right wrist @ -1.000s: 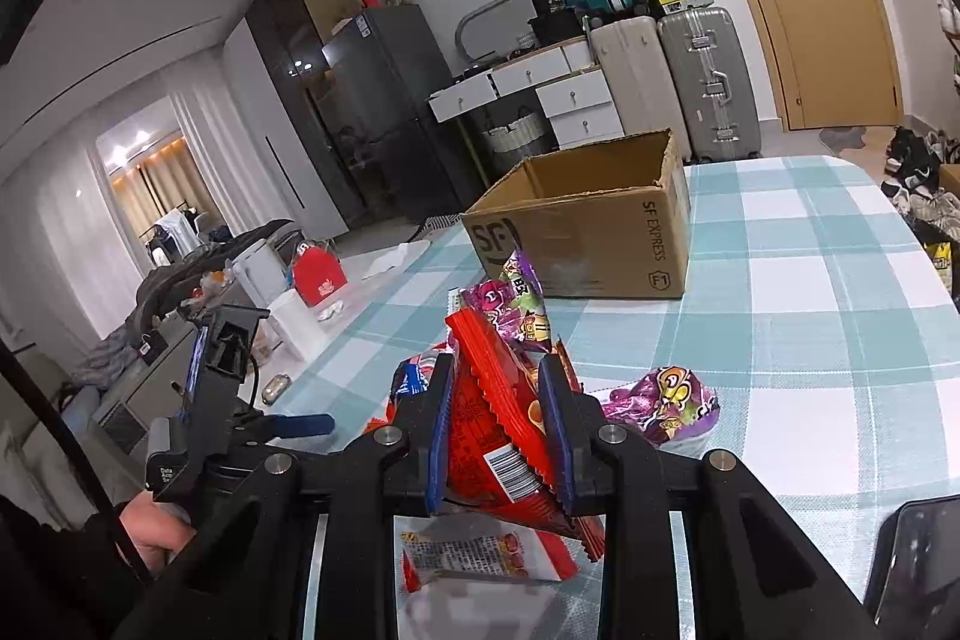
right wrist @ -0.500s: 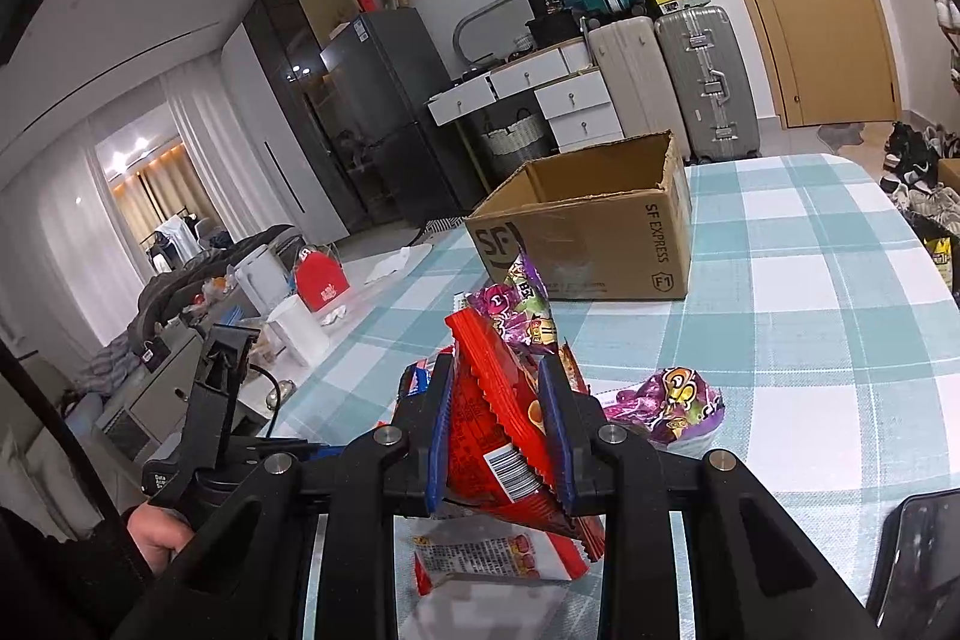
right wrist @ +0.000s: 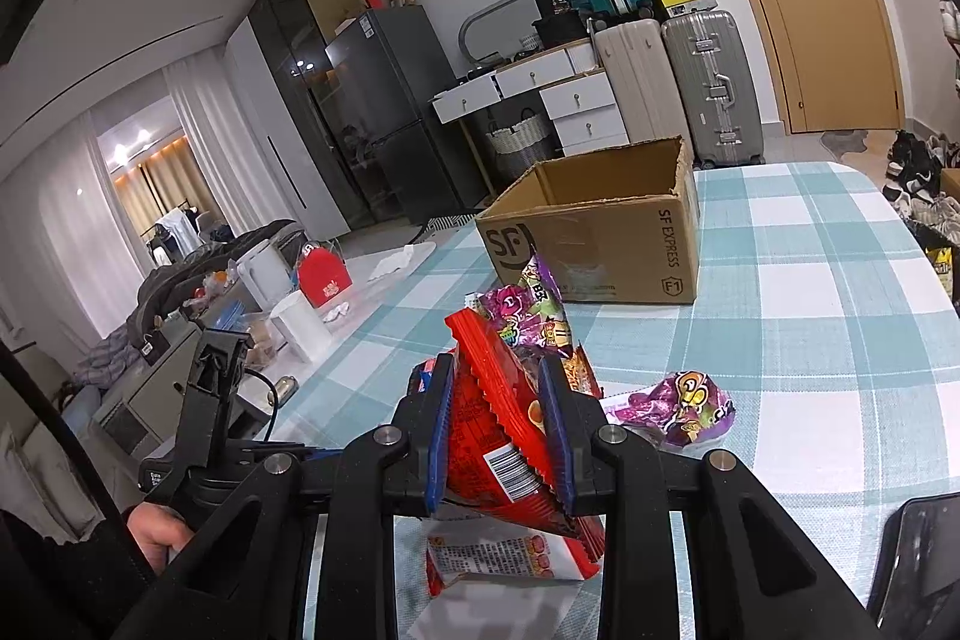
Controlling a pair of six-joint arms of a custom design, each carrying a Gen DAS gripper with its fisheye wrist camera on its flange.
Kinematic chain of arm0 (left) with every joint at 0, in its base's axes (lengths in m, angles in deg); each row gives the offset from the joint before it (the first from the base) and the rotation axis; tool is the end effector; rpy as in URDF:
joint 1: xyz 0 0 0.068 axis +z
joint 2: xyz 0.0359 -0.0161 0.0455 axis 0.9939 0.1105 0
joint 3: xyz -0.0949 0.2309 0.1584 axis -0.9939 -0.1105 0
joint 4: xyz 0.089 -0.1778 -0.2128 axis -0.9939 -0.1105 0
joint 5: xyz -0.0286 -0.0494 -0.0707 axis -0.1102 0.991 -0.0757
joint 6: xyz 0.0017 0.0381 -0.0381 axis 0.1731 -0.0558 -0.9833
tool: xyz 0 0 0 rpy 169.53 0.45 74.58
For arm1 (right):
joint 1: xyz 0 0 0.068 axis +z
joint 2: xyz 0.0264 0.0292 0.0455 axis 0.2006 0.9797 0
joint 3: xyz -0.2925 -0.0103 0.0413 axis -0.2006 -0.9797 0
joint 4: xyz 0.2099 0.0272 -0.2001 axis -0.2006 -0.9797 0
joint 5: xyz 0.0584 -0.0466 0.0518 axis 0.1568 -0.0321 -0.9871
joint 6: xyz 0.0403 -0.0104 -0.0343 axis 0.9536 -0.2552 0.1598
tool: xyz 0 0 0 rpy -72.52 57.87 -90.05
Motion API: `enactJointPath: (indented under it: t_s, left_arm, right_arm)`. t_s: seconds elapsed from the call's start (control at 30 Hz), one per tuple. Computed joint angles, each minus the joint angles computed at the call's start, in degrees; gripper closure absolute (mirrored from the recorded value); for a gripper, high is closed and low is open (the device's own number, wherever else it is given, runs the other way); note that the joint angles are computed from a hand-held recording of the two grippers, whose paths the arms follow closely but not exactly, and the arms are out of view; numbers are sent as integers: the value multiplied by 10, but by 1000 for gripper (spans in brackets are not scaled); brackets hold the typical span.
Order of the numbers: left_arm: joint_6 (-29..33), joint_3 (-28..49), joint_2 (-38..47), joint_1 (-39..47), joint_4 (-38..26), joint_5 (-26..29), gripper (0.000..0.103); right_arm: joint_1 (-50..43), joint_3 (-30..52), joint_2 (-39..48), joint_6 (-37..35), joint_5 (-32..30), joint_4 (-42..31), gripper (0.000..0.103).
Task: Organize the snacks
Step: 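Lift the red bag with the right gripper while the left gripper grasps a red Oreo pack, then carry the red Oreo pack and red bag into the cardboard box with both grippers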
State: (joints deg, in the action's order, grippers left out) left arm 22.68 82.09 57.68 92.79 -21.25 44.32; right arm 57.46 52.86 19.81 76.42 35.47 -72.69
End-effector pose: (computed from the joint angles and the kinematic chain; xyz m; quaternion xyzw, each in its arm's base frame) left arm 0.2963 0.0271 0.1819 0.3100 0.9006 -0.2375 0.1907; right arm 0.1072 0.0784 0.1387 0.1584 0.8199 0.1312 0.5343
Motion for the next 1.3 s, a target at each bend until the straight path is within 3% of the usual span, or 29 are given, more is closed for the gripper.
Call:
enactJointPath:
  t_s: [0.43, 0.8, 1.3]
  left_arm:
    - [37, 19, -22, 43, -37, 23, 66]
    - [35, 41, -10, 65, -27, 24, 66]
    - [44, 105, -48, 47, -89, 64, 66]
  right_arm:
    - [33, 23, 45, 6, 28, 8, 76]
    - [25, 38, 53, 7, 17, 6, 76]
    - [-4, 53, 19, -24, -10, -15, 76]
